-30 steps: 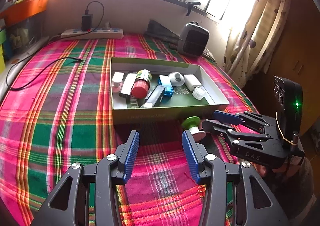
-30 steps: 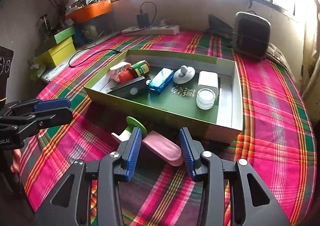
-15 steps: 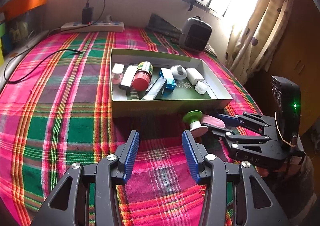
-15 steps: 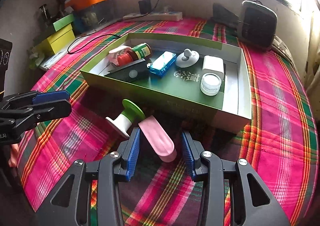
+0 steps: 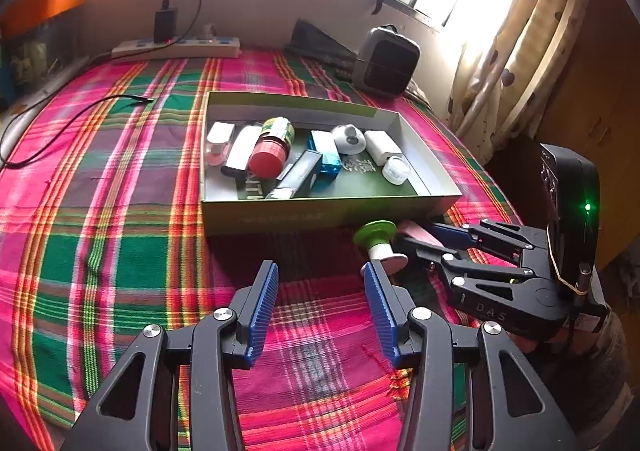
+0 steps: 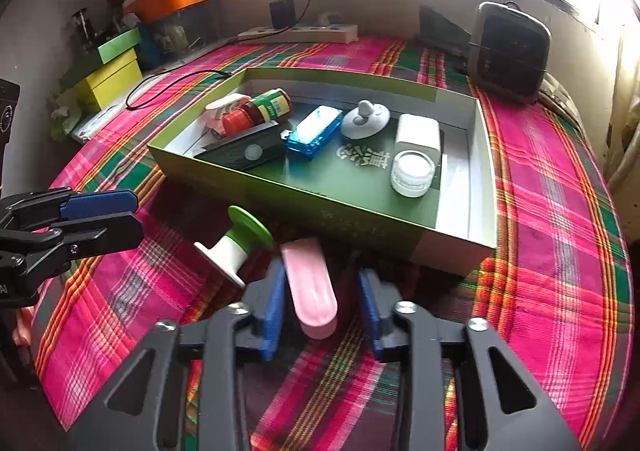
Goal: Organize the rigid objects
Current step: 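Close the right tool on the pink case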
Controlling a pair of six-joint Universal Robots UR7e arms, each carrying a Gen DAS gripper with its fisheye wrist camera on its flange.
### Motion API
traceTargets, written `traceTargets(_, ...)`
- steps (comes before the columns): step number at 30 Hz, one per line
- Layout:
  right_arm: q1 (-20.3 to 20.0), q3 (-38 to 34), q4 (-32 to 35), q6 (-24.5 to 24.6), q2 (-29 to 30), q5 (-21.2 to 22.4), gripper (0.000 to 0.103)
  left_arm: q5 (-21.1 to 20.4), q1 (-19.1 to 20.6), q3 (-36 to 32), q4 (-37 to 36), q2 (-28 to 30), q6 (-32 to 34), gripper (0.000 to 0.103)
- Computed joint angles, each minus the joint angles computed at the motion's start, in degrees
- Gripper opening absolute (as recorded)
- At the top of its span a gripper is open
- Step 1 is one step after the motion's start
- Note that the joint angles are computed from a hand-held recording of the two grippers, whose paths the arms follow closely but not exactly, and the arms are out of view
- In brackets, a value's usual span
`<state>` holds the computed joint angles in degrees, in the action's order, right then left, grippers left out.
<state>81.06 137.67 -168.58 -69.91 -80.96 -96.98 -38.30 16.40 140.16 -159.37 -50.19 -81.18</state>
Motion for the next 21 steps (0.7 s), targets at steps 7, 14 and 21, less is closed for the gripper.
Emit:
traceTargets(7, -0.6, -0.2, 1.1, -0.3, -0.8, 0.6, 0.019, -0.4, 0.8, -1.9, -1.4, 1.5, 3.0, 0.045)
traceTargets(14, -1.9, -1.0, 1.0, 0.4, -1.6, 0.5, 0.019, -1.2, 2.2, -4.7, -2.6, 4.0, 6.6, 0.046)
traceTargets(21, -4.1, -1.9, 2.3, 1.0, -3.6, 1.9, 0.019, -1.6, 4.2, -8.6, -1.8, 7.1, 9.5, 0.048)
